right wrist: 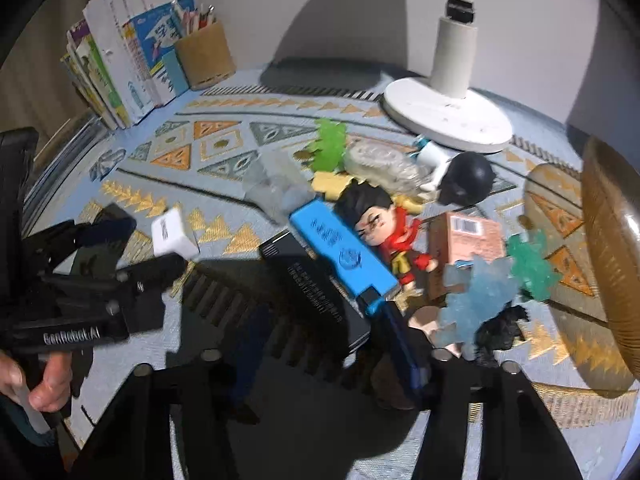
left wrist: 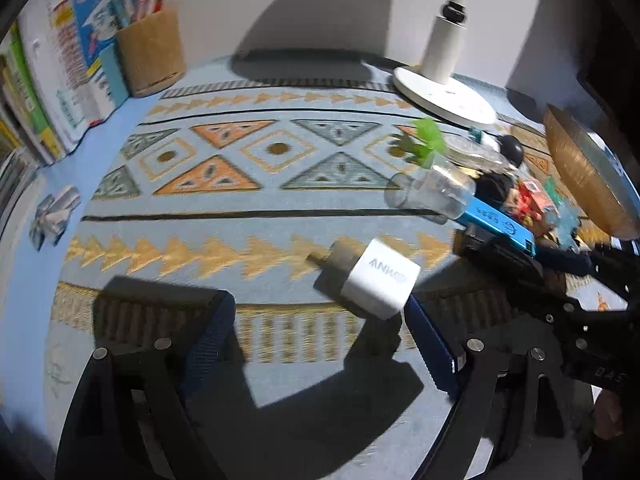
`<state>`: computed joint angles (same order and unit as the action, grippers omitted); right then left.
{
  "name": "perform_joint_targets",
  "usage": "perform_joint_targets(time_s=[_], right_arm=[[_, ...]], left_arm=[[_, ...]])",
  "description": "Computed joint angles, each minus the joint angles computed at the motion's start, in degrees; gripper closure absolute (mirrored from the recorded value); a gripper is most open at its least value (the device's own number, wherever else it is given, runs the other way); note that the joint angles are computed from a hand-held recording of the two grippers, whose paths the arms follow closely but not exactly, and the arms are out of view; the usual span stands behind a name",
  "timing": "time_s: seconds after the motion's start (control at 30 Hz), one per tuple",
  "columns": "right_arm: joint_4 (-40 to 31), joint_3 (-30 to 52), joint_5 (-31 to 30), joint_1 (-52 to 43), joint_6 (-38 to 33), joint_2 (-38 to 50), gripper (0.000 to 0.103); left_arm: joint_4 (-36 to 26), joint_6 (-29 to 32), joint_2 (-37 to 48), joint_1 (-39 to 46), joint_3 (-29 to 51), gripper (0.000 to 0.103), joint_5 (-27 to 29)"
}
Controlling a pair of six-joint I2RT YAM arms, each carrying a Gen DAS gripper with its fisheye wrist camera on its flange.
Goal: Organize rigid objects
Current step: 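Move the left tool toward the white charger while the right tool approaches the black USB stick, then close the left tool on the white charger while the right tool grasps the black USB stick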
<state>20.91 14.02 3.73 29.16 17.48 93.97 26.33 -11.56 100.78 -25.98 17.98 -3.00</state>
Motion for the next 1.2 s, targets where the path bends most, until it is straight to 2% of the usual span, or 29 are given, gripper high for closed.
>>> perform_joint_targets(time_s=[0.17, 0.33, 0.47, 0.5, 0.6, 0.63, 0.67, 0.7, 0.73, 0.77, 0.87, 0.97, 1.07, 1.17, 1.2], right_arm=[[2.1, -1.5, -5.6, 1.2, -0.3, -0.8, 0.056], [1.5, 1.1, -2.4, 1.9, 1.2, 1.9, 0.056], [0.7, 3.4, 1.7, 5.1, 2.5, 3.7, 0.056], [0.5, 3.8, 3.7, 6.6, 2.9, 4.3, 0.056], [1.1, 4.0, 6.0, 7.7, 3.1, 5.1, 0.058], [1.4, 4.2, 6.7, 7.9, 3.1, 5.6, 0.060], [1.4, 4.5, 7.5, 8.4, 2.9, 5.9, 0.067], [1.5, 4.3, 7.9, 8.5, 2.7, 5.7, 0.070], [1.6, 4.2, 8.2, 8.9, 2.5, 5.6, 0.079], [1.8, 4.1, 7.8, 9.1, 2.5, 5.4, 0.079], [1.5, 2.8, 7.2, 10.9, 3.6, 3.7, 0.079], [3.5, -0.2, 4.0, 11.9, 5.8, 0.8, 0.079], [3.4, -3.3, 3.4, 13.4, 8.3, -4.1, 0.079], [-1.1, -5.6, 4.6, 14.1, 10.1, -12.4, 0.079], [-4.3, -6.8, 5.2, 14.0, 10.5, -17.7, 0.079]], left_arm=[[0.7, 1.9, -0.9, 5.8, -1.4, 0.018, 1.4], [0.0, 2.9, -3.1, 5.9, -1.2, 0.018, 9.7], [-0.6, 1.3, 1.2, 1.8, 3.0, 0.019, 6.2], [-0.6, 1.0, 1.9, 1.2, 3.6, 0.025, 5.7], [-0.1, 0.5, 2.9, -0.8, 4.3, 0.030, 3.3], [0.2, 0.2, 3.1, -1.4, 4.4, 0.040, 2.6], [0.6, 0.3, 3.4, -1.7, 4.5, 0.046, 2.0], [1.1, 0.2, 3.3, -2.3, 4.2, 0.060, 0.4], [1.1, 0.4, 3.2, -2.3, 4.1, 0.072, 0.3], [1.2, 0.6, 2.8, -2.2, 3.7, 0.076, 0.3], [2.0, 0.6, 0.6, -1.2, 1.5, 0.077, 2.7], [3.1, 0.1, -2.5, -2.1, -1.4, 0.077, 2.0], [3.2, -0.9, -7.4, -3.8, -4.4, 0.077, 1.1], [0.9, -1.9, -13.8, -6.2, -6.3, 0.077, -0.1], [-0.2, -2.4, -16.0, -7.3, -6.8, 0.077, -0.7]])
